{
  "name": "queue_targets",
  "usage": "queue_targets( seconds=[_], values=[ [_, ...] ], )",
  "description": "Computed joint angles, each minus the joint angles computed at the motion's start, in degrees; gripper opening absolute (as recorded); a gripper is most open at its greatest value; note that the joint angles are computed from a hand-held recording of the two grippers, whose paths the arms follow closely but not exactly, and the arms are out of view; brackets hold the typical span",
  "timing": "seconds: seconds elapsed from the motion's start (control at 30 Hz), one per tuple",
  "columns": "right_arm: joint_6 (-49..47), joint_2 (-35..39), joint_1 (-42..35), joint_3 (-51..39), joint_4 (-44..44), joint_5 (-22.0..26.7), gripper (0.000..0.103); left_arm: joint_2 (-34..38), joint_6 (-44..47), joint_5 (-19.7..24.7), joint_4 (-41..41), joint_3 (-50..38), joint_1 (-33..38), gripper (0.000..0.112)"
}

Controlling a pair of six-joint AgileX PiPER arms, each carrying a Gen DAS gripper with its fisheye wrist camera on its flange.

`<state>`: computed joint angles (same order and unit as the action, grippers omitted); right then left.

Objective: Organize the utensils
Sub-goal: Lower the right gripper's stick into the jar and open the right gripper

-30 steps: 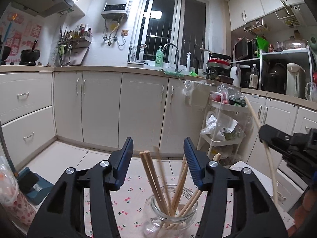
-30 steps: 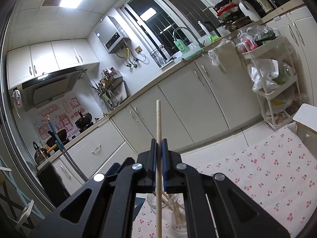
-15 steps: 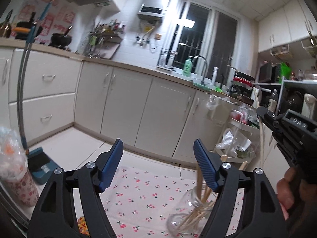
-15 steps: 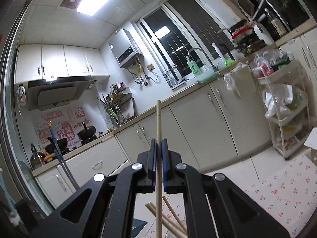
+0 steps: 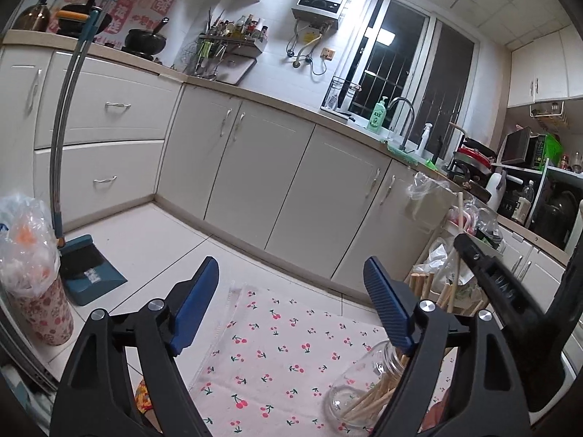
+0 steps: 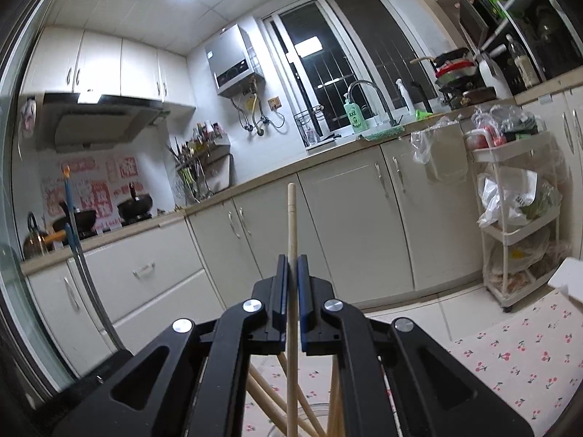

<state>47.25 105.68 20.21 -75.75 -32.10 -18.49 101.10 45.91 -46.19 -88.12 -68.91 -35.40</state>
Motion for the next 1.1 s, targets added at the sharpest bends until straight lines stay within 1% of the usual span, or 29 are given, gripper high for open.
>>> queue_targets(
  seconds=[0.07,0.13,0.23,0.33,0.4,0.57,0.6,0.63,0.67,0.7,0.9,0.93,1.0,1.07,1.1],
  values=[
    [-6.36,-0.17,0.50,1.01,5.34,-0.27,0.006,0.36,0.68,-0.20,-0.47,-0.28,-0.04,0.079],
    [-8.66,-0.62,0.66,1.50,7.41,0.21,0.006,0.83,1.98,-0.28,-1.49,-1.06,-0.02,0.079],
    [-15.56,-2.03,1.14,3.82,12.66,-1.11,0.006,1.19,3.19,-0.24,-2.67,-1.75,0.07,0.080],
    [-26.43,-3.00,2.53,5.77,20.66,-2.40,0.006,1.39,3.67,0.04,-3.55,-2.08,0.25,0.080],
    [-29.98,-3.16,2.85,6.28,23.04,-3.34,0.007,1.59,3.94,0.25,-3.87,-2.20,0.37,0.080],
    [-26.65,-3.20,2.00,5.88,18.98,-1.93,0.007,1.82,4.18,0.65,-4.06,-2.31,0.64,0.080],
    [-25.61,-3.27,1.75,6.06,17.84,-1.56,0.009,1.83,4.22,0.69,-4.17,-2.35,0.66,0.080],
    [-24.86,-3.41,1.55,6.44,17.00,-1.64,0.012,1.88,4.27,0.85,-4.27,-2.39,0.75,0.081],
    [-23.35,-3.73,1.27,6.96,15.41,-1.60,0.019,1.96,4.41,0.94,-4.44,-2.45,0.74,0.081],
    [-22.35,-4.00,1.02,7.42,14.59,-1.69,0.025,2.06,4.51,0.91,-4.57,-2.55,0.71,0.081],
    [-14.90,-7.80,-1.60,11.05,7.95,-1.49,0.026,2.73,5.32,0.70,-5.27,-3.26,0.50,0.081],
    [-12.72,-8.75,-2.27,11.66,6.17,-1.18,0.026,2.79,5.52,0.56,-5.29,-3.34,0.46,0.081],
    [-6.84,-10.97,-3.79,13.22,1.20,-0.20,0.031,3.12,6.16,0.11,-5.48,-3.68,0.20,0.081],
    [1.98,-14.03,-5.49,15.68,-7.37,0.73,0.034,3.20,6.95,-0.08,-5.87,-3.91,-0.09,0.081],
    [5.76,-15.21,-6.16,16.64,-11.20,0.93,0.037,3.21,7.72,-0.38,-6.16,-4.14,-0.48,0.081]
  ],
)
